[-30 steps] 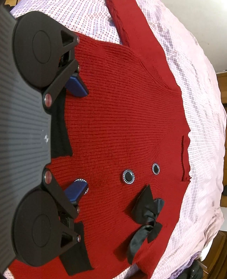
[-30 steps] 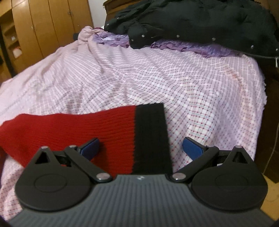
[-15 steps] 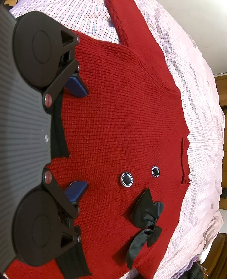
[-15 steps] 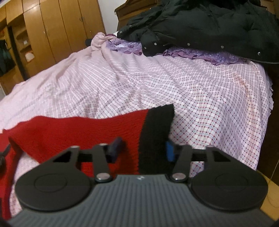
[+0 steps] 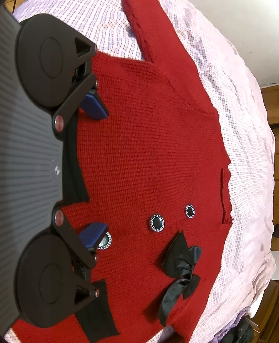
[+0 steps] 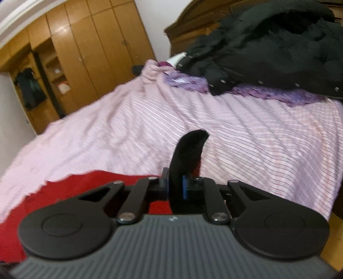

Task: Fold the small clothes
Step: 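Grasp the black sleeve cuff with the right gripper and lift it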

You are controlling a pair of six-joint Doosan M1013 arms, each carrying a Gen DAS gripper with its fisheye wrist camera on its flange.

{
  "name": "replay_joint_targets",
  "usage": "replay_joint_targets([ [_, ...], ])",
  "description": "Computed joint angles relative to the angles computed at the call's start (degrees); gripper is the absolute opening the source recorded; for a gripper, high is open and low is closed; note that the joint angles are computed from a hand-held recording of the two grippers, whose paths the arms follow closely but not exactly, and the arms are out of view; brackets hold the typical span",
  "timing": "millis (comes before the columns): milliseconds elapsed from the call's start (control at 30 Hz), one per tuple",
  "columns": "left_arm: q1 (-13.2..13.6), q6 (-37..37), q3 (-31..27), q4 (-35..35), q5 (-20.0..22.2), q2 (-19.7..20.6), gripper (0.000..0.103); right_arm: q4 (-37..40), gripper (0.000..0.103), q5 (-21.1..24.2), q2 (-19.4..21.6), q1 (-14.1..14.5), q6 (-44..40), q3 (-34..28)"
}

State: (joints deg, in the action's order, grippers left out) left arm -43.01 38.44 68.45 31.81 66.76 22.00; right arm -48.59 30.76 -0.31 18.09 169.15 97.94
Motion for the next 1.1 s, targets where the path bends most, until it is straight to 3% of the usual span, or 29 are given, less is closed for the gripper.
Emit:
replay_joint_targets([
  [300,-0.1,-0.5,1.8,3.0,-1.6,-2.3,0.103,2.3,0.009,-7.8,1.2,1.3,-2.0,-4.6],
  [467,0.1,-1.3,3.0,3.6,-2.6,-3.6,0.103,2.9,0.009,-9.3,3.1,2.5,-5.5,-8.0],
  [733,0.7,-3.5,5.0,3.8,-3.0,-5.0,0.103,12.5,0.006,-10.5,5.9,3.6,-16.6,-12.8],
  [1100,1.8,-6.8,7.7,3.6,-3.6,-6.8,0.103,21.1,0.006,-11.3,10.1,6.1,-25.7,-20.3],
])
